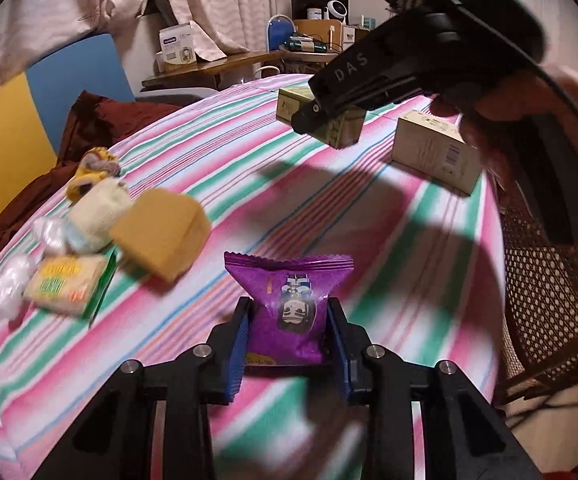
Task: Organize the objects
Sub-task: 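Lift the purple packet with the left gripper and carry it toward the gold tray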
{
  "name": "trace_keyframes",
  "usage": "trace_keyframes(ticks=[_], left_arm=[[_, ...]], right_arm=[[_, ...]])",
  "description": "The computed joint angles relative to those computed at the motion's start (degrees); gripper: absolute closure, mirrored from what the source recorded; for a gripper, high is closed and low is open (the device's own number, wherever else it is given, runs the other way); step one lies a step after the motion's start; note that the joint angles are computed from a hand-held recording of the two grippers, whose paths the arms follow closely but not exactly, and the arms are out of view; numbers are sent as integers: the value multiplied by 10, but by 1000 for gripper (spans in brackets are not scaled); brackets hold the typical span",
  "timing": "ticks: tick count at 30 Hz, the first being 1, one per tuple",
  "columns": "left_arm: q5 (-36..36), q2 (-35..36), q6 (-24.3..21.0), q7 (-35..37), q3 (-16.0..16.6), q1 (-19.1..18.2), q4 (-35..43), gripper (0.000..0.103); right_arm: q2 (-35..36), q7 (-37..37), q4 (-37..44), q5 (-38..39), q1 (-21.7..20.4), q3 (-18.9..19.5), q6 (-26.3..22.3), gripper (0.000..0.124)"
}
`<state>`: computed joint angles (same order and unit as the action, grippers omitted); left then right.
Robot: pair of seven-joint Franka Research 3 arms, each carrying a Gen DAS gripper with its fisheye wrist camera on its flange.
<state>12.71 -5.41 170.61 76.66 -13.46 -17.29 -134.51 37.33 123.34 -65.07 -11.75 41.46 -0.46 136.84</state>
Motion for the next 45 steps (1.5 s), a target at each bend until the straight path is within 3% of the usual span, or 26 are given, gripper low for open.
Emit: trace_keyframes(ticks=[9,15,27,29,38,45], left_arm=[[21,-74,11,-86,-2,14,-76,67],[-6,-142,14,-113,24,0,-130,67],[-14,-320,-7,-156,57,28,-244,67],[-18,-350,-19,-160,66,29,-260,67],[-25,-484,-91,-170,101,80,-326,67],[-38,-522,-141,-139,153,139,-337,67]], right_arm=[[22,-22,34,-9,12,-1,-34,94],[43,-51,66,-12,22,2,-61,94],[59,-71,85,-30,47,-8,-70,94],[55,-72,78,-42,54,-13,-62,94],[-4,-17,-28,-60,74,-8,89,94],[32,-41,43,-32,101,20,91,94]])
